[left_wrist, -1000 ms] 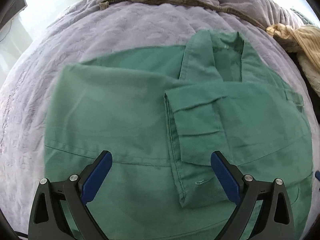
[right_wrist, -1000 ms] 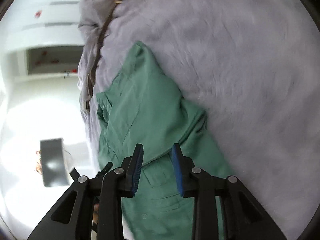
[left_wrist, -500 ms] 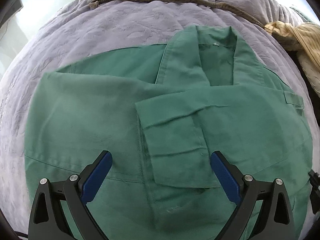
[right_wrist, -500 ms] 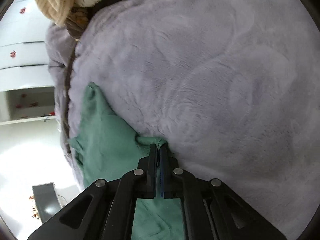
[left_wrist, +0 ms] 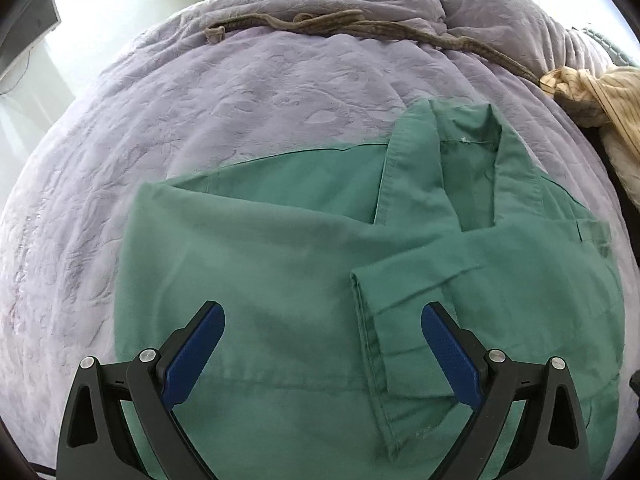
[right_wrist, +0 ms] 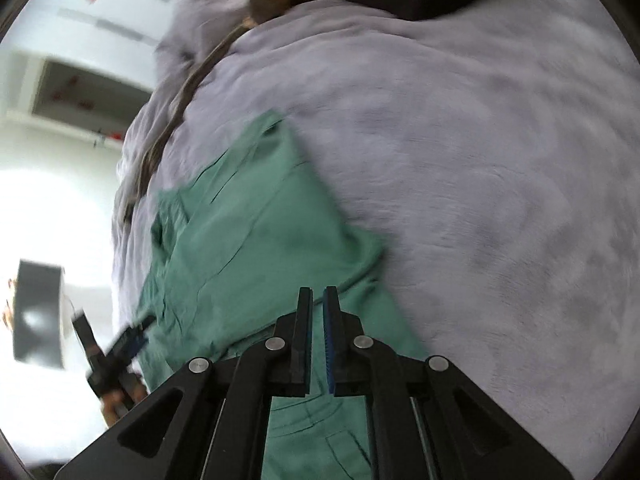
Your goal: Fold large clothes
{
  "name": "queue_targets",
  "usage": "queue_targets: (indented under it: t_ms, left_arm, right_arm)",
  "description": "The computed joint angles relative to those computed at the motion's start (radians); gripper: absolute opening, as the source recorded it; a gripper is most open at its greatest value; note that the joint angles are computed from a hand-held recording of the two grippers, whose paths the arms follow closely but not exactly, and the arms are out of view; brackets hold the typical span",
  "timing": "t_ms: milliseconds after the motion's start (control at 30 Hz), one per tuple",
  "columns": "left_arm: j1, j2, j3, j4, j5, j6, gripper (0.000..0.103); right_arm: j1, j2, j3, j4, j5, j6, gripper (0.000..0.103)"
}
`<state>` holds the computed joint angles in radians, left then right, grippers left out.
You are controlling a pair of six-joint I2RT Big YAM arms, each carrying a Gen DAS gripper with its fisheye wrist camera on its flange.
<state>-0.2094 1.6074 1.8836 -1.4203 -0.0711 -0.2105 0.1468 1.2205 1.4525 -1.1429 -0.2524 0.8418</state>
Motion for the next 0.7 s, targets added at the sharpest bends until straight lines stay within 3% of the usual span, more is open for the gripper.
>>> queue_targets:
  t_ms: [33,67,100,133,167,233,267,467,600,633,667,700]
  left_arm:
    - [0.006,0.015,0.013,0.004,0.050,-0.002,0.098]
    - [0.010,0.025,0.019,0.006,0.095,0.001,0.084]
    - [0.004,0.035,0.025,0.001,0.115,-0.001,0.061]
    - [0.002,0.061,0.049,-0.026,0.148,0.011,0.049]
    - [-0.001,0.080,0.064,-0.044,0.180,0.023,0.026]
    - [-0.013,0.080,0.062,-0.033,0.145,0.037,0.023]
    - [-0.017,0.074,0.055,-0.017,0.134,0.049,0.009]
    - [-0.001,0.112,0.096,-0.008,0.150,0.086,0.009]
    - [0.002,0.094,0.076,-0.002,0.151,0.068,0.010]
    - [0.006,0.086,0.073,-0.013,0.160,0.064,0.013]
    - [0.005,0.079,0.071,-0.022,0.151,0.060,0.026]
    - [0.003,0.062,0.061,-0.024,0.122,0.061,0.047]
  right_arm:
    - [0.008,0.008,0.006,0.002,-0.002,-0.006,0.008]
    - [0.016,0.012,0.005,0.010,-0.015,-0.004,0.008]
    - [0.022,0.018,0.006,0.016,-0.023,0.000,0.008]
    - [0.028,0.024,0.007,0.023,-0.028,-0.001,0.008]
    - [0.037,0.028,0.012,0.023,-0.024,-0.008,0.008]
    - [0.051,0.043,0.037,0.013,-0.004,-0.037,0.008]
    - [0.056,0.060,0.057,0.011,0.009,-0.056,0.008]
    - [0.052,0.154,0.126,-0.045,0.040,-0.115,0.008]
    - [0.033,0.166,0.073,-0.063,-0.024,-0.101,0.005]
    - [0.031,0.153,0.061,-0.049,-0.027,-0.092,0.005]
    - [0.033,0.149,0.063,-0.048,-0.017,-0.095,0.005]
    - [0.035,0.141,0.064,-0.048,-0.003,-0.102,0.005]
